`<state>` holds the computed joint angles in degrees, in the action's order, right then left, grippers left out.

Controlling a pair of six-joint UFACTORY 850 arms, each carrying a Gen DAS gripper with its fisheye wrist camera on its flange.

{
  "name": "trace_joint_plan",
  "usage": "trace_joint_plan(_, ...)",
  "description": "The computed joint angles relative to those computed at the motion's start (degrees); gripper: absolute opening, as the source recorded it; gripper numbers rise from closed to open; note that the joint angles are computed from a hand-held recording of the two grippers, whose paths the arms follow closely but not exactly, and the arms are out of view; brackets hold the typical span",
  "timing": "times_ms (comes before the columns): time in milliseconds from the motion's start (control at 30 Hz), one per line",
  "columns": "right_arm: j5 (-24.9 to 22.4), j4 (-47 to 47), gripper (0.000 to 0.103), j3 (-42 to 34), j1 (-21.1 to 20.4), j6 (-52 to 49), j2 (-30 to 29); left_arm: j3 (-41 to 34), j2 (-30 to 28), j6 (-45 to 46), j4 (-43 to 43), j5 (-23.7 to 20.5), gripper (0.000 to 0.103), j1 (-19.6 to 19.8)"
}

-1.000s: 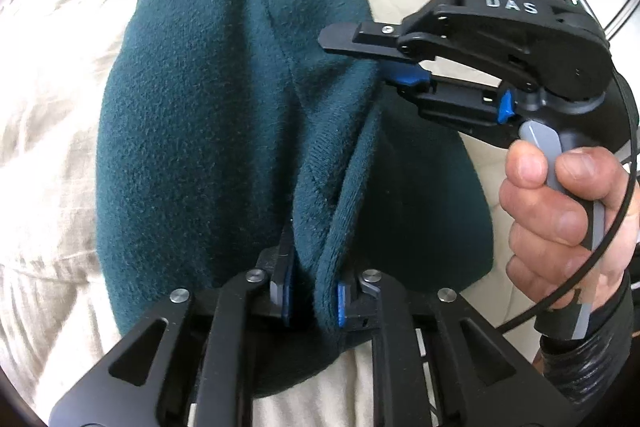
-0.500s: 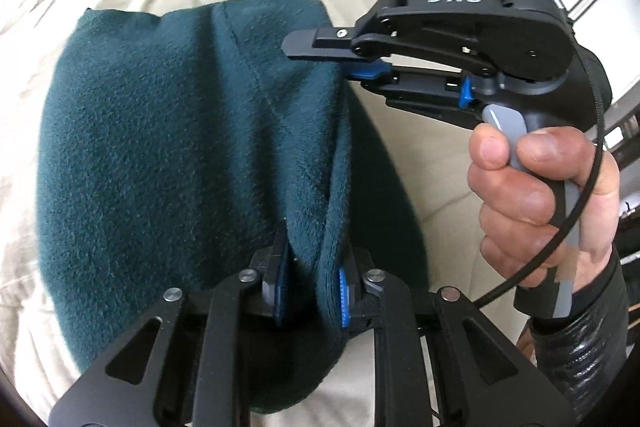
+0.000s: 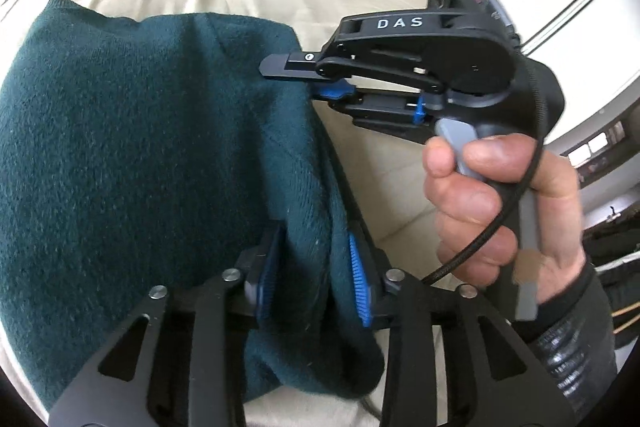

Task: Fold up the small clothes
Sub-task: 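Lay the folded hem down and open the left gripper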

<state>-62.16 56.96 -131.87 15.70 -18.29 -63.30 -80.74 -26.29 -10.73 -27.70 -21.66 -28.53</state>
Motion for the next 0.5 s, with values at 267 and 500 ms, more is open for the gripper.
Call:
trace_joint_plan(267,-2.3,2.5,0.029,7.2,-1.0,-4.4,4.2,12.0,11.9,19.5,-19.5,3.0,0.061,1.9)
trace_joint_plan(500,-4.1,6.1,0.033,20.3,-1.8,-11.3,11.3,22.6,22.3,35.3,-33.1,7.4,0.061,5.2)
